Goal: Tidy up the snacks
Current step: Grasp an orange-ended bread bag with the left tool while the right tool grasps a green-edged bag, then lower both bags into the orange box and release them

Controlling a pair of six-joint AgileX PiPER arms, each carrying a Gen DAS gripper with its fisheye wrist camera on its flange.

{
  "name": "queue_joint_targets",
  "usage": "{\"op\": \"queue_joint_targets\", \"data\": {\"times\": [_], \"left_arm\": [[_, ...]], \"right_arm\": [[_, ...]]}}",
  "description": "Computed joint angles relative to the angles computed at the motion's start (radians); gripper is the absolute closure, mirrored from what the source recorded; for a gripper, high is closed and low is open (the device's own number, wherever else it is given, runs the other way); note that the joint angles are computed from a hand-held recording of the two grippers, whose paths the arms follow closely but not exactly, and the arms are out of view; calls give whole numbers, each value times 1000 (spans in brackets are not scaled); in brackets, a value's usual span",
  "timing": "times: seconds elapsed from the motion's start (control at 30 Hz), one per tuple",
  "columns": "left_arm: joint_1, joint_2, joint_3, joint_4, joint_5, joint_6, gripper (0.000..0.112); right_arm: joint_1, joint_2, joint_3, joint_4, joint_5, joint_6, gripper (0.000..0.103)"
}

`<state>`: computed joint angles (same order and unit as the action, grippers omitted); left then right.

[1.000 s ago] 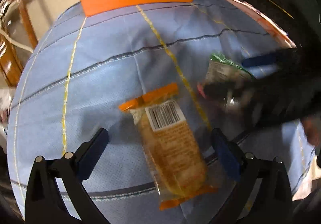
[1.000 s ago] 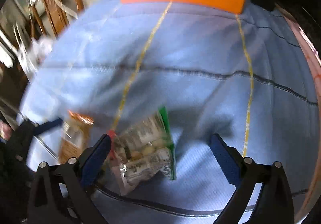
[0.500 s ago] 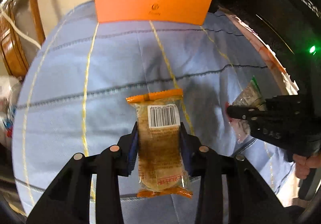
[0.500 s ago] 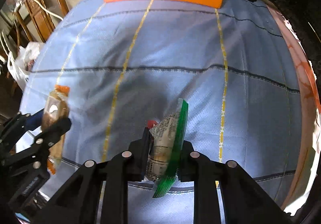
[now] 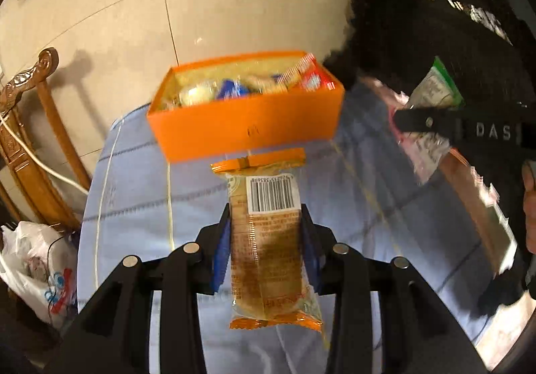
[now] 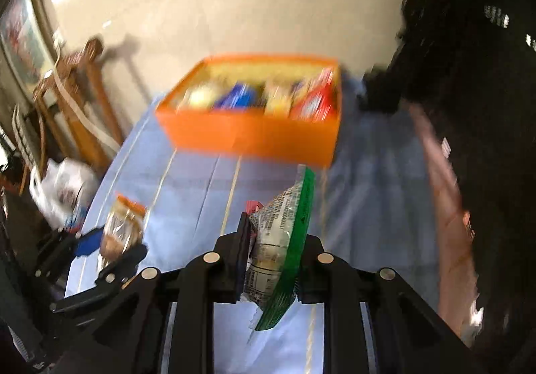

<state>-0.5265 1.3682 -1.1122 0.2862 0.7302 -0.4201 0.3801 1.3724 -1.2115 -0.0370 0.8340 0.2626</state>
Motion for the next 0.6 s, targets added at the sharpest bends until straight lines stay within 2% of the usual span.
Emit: {"op": "queue_joint_targets", "data": {"times": [0.2,0.43,0.53,0.6], "left_arm": [[110,224,-326,-17,41,86,76],[204,502,-754,-116,103,194,76],[215,629,-943,-103,152,224,76],[231,726,-1099,-136,216,257,76]], "right_arm": [[-110,218,-284,62,-27,-115,81],[-136,479,-595,111,9,-171,81],[-137,577,-729,129,39,-177,81],[-137,635,-808,130,54,-180,81]]}}
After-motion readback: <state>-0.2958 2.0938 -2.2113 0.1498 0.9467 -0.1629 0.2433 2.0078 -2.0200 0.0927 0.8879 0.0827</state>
